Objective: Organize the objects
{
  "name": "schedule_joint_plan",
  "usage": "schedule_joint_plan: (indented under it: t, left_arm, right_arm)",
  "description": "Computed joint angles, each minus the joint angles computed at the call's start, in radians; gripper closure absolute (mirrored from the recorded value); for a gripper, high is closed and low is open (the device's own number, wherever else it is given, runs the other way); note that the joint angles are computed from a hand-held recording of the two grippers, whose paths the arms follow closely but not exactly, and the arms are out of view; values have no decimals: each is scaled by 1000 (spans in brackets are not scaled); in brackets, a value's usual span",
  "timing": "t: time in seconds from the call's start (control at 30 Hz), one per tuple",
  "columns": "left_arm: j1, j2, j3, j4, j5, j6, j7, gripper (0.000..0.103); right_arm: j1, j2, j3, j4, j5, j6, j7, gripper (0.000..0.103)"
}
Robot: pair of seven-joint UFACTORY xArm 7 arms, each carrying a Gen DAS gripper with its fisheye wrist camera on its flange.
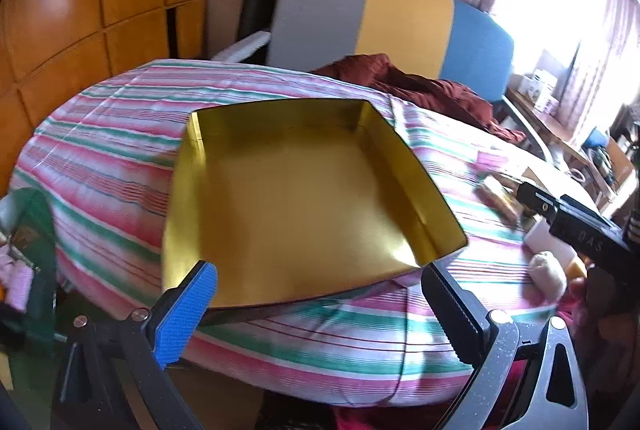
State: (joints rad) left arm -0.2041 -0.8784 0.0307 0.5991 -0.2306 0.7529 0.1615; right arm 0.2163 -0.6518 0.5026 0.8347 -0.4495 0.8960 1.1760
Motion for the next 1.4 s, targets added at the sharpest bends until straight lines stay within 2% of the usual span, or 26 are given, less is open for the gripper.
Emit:
schedule_joint_plan:
  t: [0.13,0.3,0.5,0.63,0.77,0.93,1.2,1.4]
  left_arm:
    - [-36,15,-4,9,-4,-10,36,0]
    - [-116,71,34,50,-88,11,89,0]
    - [-216,125,13,91,-176,4,195,0]
    - [-269,182,-24,124,-214,-5,257,0]
    - [-321,249,-58,164,-261,-25,301,0]
    - [-349,337,-146,219,-236,-43,319,0]
    - [-408,491,-233,295,-207,-61,321,0]
    - [-416,581,-279,328,-156,-69,284,1]
  right_arm:
    - [-1,-67,-34,-38,16,34,-8,2]
    - [-25,-203,-81,-89,43,115,-42,2]
    - [-105,-438,-134,-139,70,290,-99,2]
    - [-171,-572,-169,-157,78,410,-153,2]
    - [-215,-667,-198,-182,101,472,-200,2]
    - [-255,-757,-214,-207,135,538,-244,2]
    - [-303,-829,-248,-238,159,572,-292,2]
    - [-313,-855,-299,-249,188,608,-349,2]
